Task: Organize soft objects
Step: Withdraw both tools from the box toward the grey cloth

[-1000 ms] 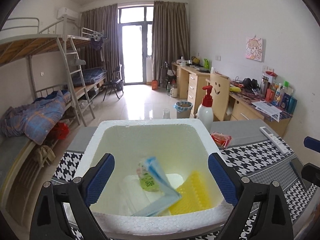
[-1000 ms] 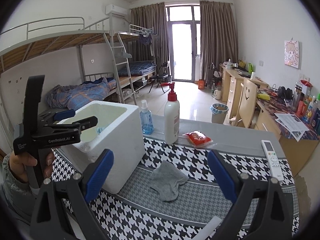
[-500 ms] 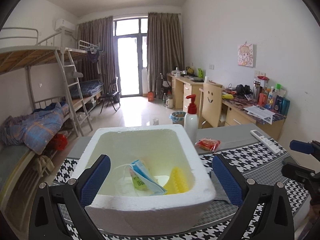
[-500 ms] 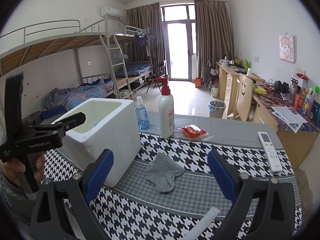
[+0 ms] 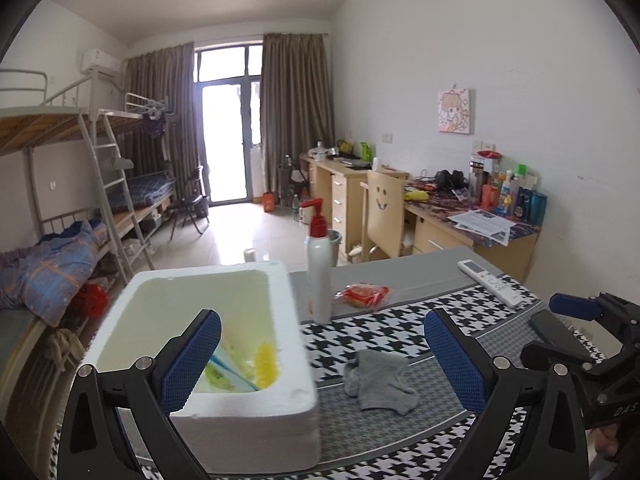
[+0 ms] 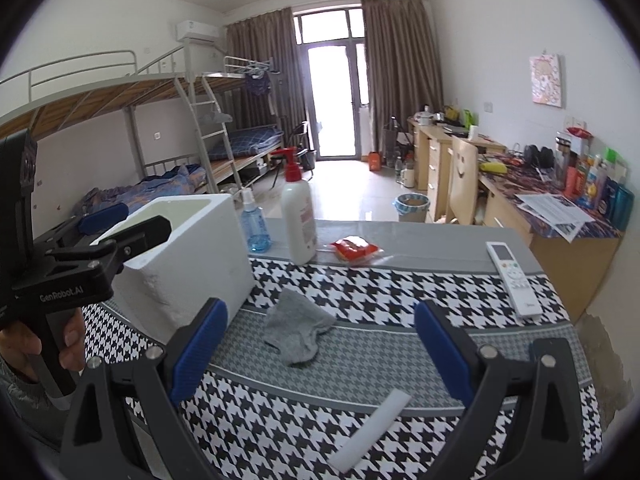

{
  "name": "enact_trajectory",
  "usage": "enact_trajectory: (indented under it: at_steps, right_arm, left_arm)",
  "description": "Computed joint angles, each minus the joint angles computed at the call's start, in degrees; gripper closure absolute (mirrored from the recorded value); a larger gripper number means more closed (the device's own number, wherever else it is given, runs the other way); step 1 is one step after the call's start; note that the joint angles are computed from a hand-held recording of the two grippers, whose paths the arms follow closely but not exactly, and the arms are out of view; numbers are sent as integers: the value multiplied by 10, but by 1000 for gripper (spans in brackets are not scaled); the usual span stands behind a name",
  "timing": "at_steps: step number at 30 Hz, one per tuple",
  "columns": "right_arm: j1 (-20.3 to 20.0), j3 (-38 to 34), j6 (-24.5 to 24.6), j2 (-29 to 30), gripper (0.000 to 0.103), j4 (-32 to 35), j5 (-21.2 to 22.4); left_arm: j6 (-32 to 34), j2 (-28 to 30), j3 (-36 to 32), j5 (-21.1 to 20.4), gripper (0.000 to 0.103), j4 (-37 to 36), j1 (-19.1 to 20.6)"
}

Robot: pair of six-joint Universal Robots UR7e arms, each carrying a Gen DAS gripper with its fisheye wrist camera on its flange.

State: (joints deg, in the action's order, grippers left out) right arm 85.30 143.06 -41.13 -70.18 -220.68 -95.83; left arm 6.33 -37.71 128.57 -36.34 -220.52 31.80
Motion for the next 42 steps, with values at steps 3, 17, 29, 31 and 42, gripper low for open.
enact_trajectory:
  at_steps: [3,17,29,31,42]
  right_arm:
    - [-10,10,5,-6,6,-17,3]
    - [-47,38,24,-21,6,-66,4]
    - [-61,45,22,-18,6,-91,1]
    - [-64,48,24,-18,6,-94,5]
    - [-58,48,30,5,6,-129,-26]
  left_arm:
    - [11,13,-10,-5,1,-2,-6]
    - [-8,50,-53,-40,1,39,-1]
    - [-23,72,-80,-44,1,66,7]
    - [-24,75,-85,-46,1,71,8]
    - [-35,91,-102,-58,1,86,17]
